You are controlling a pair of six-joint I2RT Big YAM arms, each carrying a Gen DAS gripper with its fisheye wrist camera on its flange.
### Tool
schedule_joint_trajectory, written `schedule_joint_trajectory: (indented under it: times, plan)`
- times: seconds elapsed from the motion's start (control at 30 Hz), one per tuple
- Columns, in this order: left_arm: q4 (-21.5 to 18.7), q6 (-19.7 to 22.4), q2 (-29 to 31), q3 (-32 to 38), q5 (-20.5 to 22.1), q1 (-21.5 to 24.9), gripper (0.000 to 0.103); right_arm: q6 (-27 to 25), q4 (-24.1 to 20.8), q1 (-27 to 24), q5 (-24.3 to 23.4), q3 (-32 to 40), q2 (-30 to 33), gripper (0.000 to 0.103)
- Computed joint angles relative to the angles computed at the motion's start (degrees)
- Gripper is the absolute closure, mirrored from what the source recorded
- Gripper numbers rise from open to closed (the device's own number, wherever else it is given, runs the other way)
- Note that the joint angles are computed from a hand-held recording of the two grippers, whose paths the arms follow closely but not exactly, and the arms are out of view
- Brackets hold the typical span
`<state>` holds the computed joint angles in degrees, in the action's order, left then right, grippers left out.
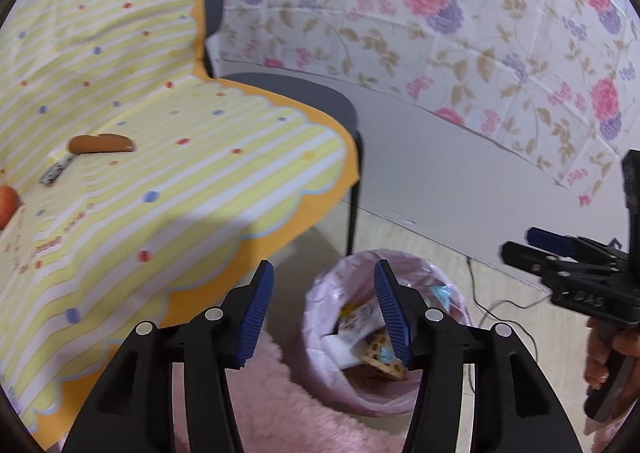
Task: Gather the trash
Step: 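Carry the carton and plastic wrapper to the bin and release them, then move both grippers back over the mat toward the brown wooden piece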
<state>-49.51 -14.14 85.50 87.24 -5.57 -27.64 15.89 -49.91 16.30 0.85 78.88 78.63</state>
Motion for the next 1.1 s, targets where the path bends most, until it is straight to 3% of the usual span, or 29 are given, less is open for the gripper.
schedule_joint_trajectory:
  times: [0.53,0.8,1.1]
  plan:
    - [0.07,-2.43,-7.79,-4.73,-6.39,4.07,0.048,-3.33,0.70,5.65,0.07,6.78,1.17,0.038]
    - [0.15,-2.93,-10.05,-5.75,-9.03,8.93,0.044,-6.60,-0.56,8.78,-2.17,15.38,7.90,0.038]
    - [0.14,-3.80,-10.06,-4.63,-9.62,19.04,0.043,-10.50,-3.61,12.24,-3.93,29.50,18.79,0.038]
